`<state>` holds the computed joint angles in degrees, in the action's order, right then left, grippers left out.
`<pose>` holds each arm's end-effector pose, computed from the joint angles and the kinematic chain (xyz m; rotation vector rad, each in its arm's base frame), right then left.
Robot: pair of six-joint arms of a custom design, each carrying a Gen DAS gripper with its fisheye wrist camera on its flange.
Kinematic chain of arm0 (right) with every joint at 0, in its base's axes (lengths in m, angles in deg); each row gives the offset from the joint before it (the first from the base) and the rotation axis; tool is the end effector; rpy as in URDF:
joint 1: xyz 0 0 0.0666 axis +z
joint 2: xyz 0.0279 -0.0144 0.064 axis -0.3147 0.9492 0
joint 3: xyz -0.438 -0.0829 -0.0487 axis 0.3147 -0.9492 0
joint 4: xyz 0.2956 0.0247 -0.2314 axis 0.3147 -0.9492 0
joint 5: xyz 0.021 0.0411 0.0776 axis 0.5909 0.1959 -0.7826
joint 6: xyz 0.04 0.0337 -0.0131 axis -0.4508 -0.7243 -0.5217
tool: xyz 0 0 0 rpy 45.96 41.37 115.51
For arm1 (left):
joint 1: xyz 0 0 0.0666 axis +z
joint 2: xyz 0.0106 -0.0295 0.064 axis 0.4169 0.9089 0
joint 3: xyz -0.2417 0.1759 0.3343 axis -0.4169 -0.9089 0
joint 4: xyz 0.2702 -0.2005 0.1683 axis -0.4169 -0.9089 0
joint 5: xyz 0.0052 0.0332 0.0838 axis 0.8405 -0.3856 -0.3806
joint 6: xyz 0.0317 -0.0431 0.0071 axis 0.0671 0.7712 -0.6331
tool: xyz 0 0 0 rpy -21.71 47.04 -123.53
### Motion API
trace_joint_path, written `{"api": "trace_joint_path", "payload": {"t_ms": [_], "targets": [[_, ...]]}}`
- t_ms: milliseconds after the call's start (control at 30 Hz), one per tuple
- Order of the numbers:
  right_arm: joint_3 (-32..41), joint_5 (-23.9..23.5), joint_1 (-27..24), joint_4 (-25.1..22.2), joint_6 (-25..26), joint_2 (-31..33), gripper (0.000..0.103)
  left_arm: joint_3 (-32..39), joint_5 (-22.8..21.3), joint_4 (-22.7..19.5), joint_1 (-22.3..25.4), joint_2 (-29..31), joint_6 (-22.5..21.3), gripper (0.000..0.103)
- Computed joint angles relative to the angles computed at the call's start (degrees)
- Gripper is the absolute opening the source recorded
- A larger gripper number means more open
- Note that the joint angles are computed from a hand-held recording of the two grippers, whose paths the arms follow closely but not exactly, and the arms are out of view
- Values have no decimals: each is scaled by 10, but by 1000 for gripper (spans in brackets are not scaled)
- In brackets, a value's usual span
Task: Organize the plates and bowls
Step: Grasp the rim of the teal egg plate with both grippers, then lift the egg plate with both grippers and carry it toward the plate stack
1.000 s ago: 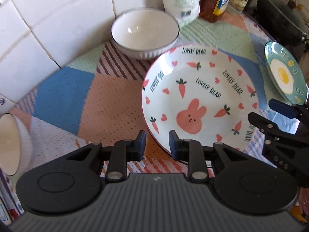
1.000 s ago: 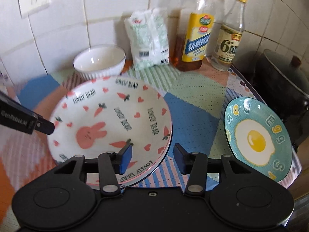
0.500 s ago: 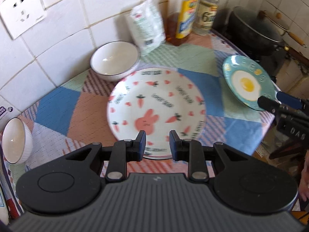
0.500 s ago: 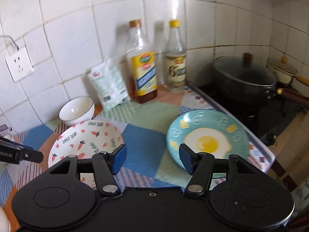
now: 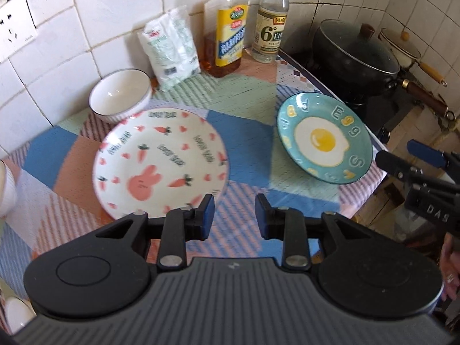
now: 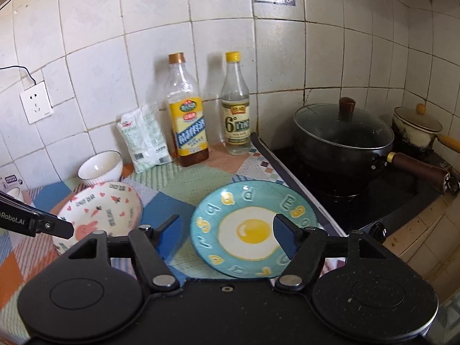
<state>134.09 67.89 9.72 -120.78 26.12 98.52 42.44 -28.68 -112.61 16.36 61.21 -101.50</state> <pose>0.4325 0.2070 0.4790 0.4354 2.1704 -0.1163 0.5793 -0.0960 0.5050 0.7802 2.5145 -0.3437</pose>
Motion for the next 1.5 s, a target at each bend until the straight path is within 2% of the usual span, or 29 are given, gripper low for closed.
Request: {"api": "trace_joint_path", "payload": {"t_ms": [133,200,367,600,733,933,1133,1200,1300,1433,1500], "targets": [[-58,-25,-26,61,42,-28,81,-42,-17,42,-31,-15,65,41],[-86,-40,-40,94,64,-39,82,-58,-29,59,-47,-18,92,41],[-135,-81,-77,142,89,-54,82,-93,-36,112,-76,-20,160,47],[-188,-142,-134,229,71,-50,82,-115,-60,170,-103,4,211,48],[-201,-179,-156,250,48,-33,81,-118,-67,191,-110,20,246,49],[-204,-223,-171,268,33,-10,60,-113,-85,209,-121,48,271,51],[-185,-242,-184,240,29,7,39,-93,-78,200,-123,70,271,51],[-179,-237,-186,226,28,11,22,-85,-84,195,-124,76,276,51],[-180,-232,-193,232,0,13,21,-72,-83,179,-124,83,270,51],[-182,-239,-197,243,6,17,21,-64,-79,173,-123,87,261,49],[-188,-252,-203,256,5,17,20,-63,-67,173,-121,88,263,40]]}}
